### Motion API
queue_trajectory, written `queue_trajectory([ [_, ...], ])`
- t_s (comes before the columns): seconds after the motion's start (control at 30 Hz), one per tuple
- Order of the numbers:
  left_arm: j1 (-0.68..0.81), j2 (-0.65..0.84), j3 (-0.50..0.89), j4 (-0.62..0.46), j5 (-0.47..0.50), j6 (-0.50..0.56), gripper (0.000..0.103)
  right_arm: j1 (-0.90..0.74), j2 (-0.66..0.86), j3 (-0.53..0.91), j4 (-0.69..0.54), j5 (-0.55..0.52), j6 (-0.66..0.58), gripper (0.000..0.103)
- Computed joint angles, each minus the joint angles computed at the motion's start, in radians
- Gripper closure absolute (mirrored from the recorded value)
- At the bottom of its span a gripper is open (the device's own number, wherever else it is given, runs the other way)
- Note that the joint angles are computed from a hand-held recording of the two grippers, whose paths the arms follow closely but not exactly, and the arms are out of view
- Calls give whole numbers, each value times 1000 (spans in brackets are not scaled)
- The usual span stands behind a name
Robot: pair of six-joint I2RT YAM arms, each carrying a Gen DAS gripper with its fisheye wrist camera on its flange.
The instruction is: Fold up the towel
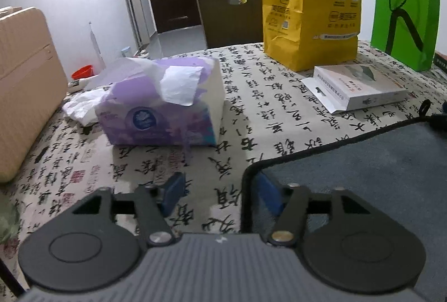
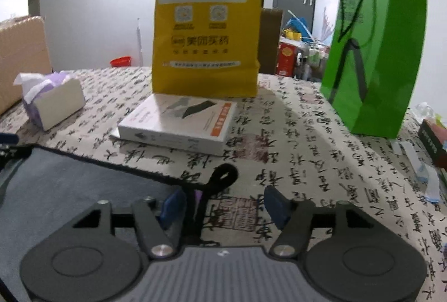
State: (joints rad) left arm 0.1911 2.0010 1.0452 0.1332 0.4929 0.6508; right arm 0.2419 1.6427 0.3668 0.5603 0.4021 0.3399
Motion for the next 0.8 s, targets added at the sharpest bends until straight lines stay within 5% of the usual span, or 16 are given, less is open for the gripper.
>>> queue_trajectory([
  [0.27,51,-129,-73,-32,49,4,4,92,-216,-28,-183,132,33,9],
  [0.37,81,-195,-108,-52,84,11,2,152,-295,-22,-296,210,74,0],
  [0.8,240,-395,-208,-225,194,63,0,471,-588,-33,-719,394,402,0],
])
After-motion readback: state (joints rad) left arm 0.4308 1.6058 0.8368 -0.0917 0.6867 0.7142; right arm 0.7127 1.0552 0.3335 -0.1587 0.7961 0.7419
